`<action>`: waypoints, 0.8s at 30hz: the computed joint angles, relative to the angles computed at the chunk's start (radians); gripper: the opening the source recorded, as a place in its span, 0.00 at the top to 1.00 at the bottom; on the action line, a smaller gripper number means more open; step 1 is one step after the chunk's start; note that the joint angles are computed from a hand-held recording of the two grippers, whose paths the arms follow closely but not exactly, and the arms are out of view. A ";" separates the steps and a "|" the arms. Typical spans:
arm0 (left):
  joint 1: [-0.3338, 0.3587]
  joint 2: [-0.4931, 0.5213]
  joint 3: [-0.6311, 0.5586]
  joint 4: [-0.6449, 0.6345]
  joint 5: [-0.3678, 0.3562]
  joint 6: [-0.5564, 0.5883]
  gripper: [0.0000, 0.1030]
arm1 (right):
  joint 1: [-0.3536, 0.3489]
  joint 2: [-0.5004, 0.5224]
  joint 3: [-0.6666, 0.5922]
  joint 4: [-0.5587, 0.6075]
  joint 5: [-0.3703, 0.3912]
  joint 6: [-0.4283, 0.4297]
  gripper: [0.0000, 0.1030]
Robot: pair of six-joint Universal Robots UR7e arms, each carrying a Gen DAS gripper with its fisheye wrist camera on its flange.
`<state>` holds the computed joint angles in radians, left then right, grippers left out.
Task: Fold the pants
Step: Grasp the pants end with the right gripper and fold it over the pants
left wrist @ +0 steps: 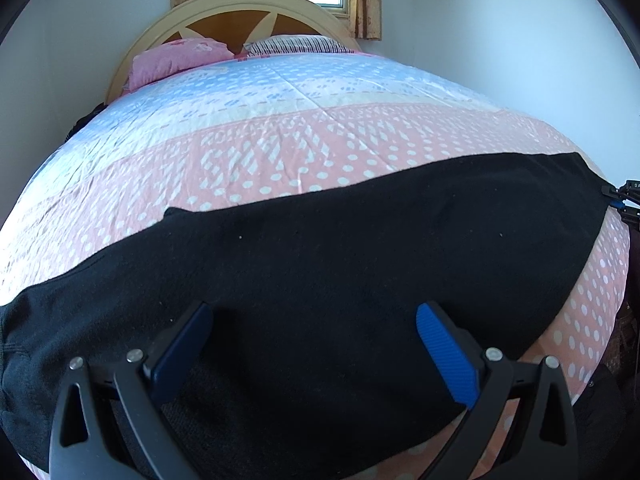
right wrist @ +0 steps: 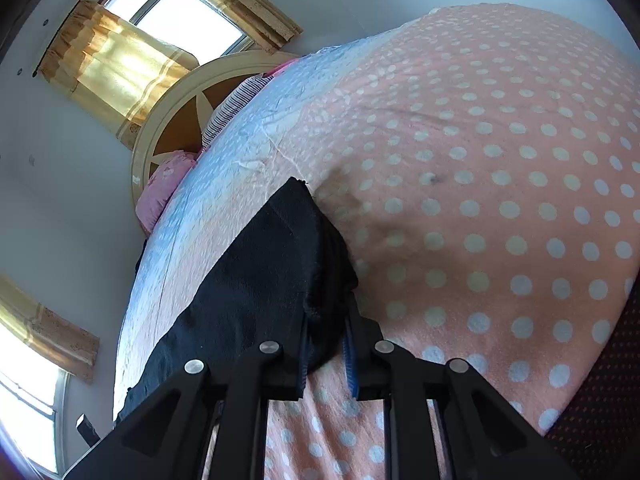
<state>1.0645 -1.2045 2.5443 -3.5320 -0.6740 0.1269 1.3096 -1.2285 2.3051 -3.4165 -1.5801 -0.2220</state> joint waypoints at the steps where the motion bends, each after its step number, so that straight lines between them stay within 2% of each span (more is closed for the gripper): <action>1: 0.000 0.000 0.000 -0.002 0.000 0.001 0.00 | 0.005 0.004 -0.001 -0.007 -0.013 0.000 0.86; 6: 0.001 0.000 0.000 -0.005 -0.004 0.003 0.00 | 0.040 0.025 0.007 -0.075 -0.037 -0.005 0.88; 14: -0.001 -0.003 0.004 -0.008 -0.008 -0.001 0.00 | 0.209 0.102 -0.004 -0.195 -0.133 -0.118 0.88; 20: -0.001 -0.006 0.006 -0.011 -0.014 -0.003 0.00 | 0.331 0.193 -0.026 -0.210 -0.172 -0.216 0.88; 24: 0.006 -0.020 0.010 -0.017 -0.039 0.000 0.00 | 0.402 0.266 -0.043 -0.173 -0.187 -0.277 0.88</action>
<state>1.0708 -1.2242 2.5546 -3.5489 -0.7135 0.1269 1.7121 -0.9621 2.2617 -3.5899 -1.7668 -0.4995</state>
